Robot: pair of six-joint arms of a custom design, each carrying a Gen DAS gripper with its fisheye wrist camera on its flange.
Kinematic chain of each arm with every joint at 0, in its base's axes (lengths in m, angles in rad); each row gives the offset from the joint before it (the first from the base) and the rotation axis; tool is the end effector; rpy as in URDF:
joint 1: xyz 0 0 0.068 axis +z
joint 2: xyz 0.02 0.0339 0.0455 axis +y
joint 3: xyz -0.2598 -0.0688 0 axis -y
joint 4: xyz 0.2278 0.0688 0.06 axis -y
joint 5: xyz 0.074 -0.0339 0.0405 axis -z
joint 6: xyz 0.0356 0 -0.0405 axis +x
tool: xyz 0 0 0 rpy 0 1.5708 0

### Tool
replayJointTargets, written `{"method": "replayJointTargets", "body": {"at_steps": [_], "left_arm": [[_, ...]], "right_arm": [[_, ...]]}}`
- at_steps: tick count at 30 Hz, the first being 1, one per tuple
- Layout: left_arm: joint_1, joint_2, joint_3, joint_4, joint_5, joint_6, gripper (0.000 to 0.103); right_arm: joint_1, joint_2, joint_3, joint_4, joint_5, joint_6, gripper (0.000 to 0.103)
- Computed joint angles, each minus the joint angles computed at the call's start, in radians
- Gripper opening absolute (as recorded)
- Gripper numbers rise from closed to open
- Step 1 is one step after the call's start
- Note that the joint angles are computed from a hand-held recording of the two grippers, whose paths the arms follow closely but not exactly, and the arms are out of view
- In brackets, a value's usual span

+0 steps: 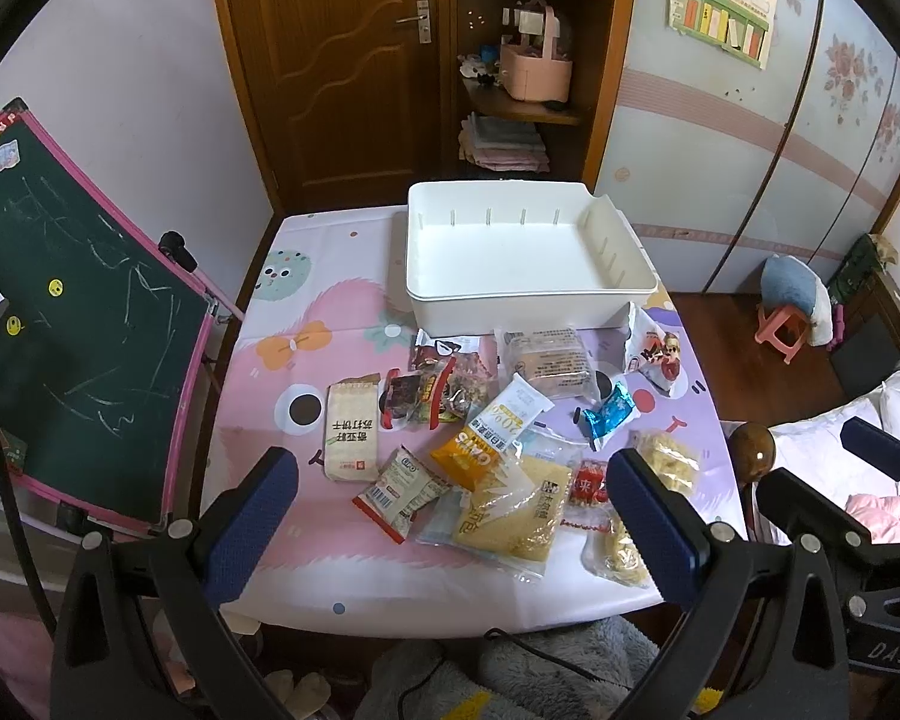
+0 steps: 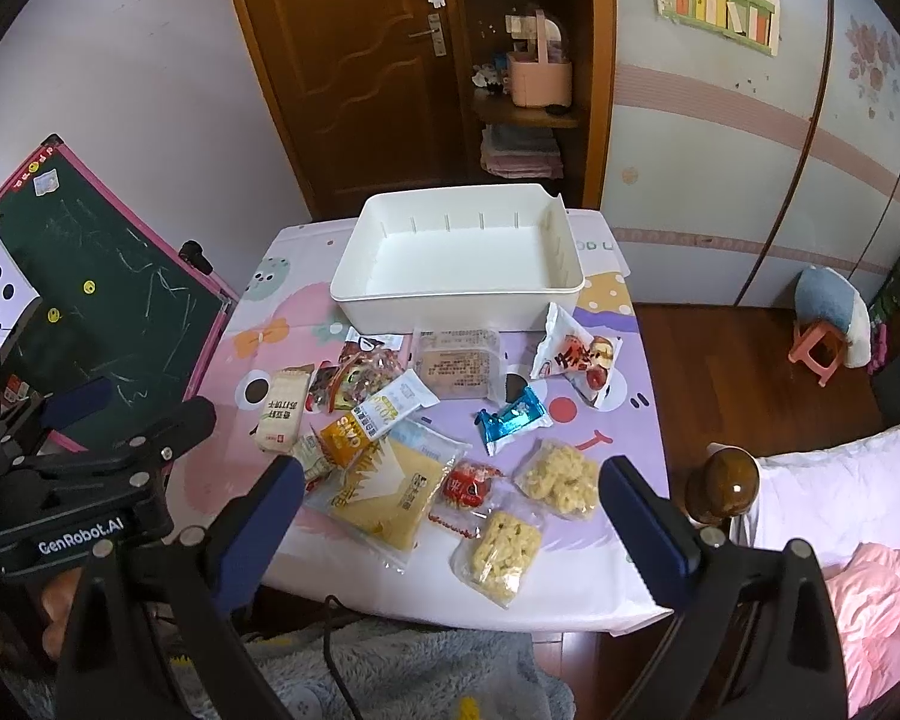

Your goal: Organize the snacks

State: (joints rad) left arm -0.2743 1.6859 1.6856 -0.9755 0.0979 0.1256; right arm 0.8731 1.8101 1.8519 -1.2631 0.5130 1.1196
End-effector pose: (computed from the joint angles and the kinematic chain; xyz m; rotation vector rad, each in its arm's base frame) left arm 0.3254 -0.0952 0.3409 0.5439 2.4911 -0.1826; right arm 0.2335 0.2513 0.3367 0.4268 2.4936 0.0144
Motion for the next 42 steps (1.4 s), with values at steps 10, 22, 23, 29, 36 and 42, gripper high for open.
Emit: {"method": "replayJointTargets", "body": {"at_steps": [10,22,23,29,36,42], "left_arm": [[0.0,-0.001,-0.006,0.002,0.001,0.002,0.102],[-0.051,0.019,-0.036,0.022,-0.025,-0.01,0.102],[-0.055,0.021,-0.04,0.023,-0.027,-0.011,0.102],[-0.078,0.042,-0.037,0.013,-0.036,-0.008,0.102],[-0.088,0.098,-0.022,-0.011,-0.029,-0.004,0.102],[-0.083,0.18,-0.002,-0.027,-0.012,0.025,0.102]], "right_arm": [[0.002,-0.002,-0.003,-0.002,0.003,-0.008,0.098],[-0.001,-0.042,-0.081,0.019,-0.014,-0.012,0.098],[0.0,-0.043,-0.085,0.018,-0.015,-0.014,0.098],[-0.009,-0.051,-0.127,0.039,-0.043,-0.015,0.098],[-0.028,-0.072,-0.213,0.082,-0.086,-0.008,0.098],[-0.073,-0.1,-0.329,0.161,-0.158,-0.001,0.097]]}}
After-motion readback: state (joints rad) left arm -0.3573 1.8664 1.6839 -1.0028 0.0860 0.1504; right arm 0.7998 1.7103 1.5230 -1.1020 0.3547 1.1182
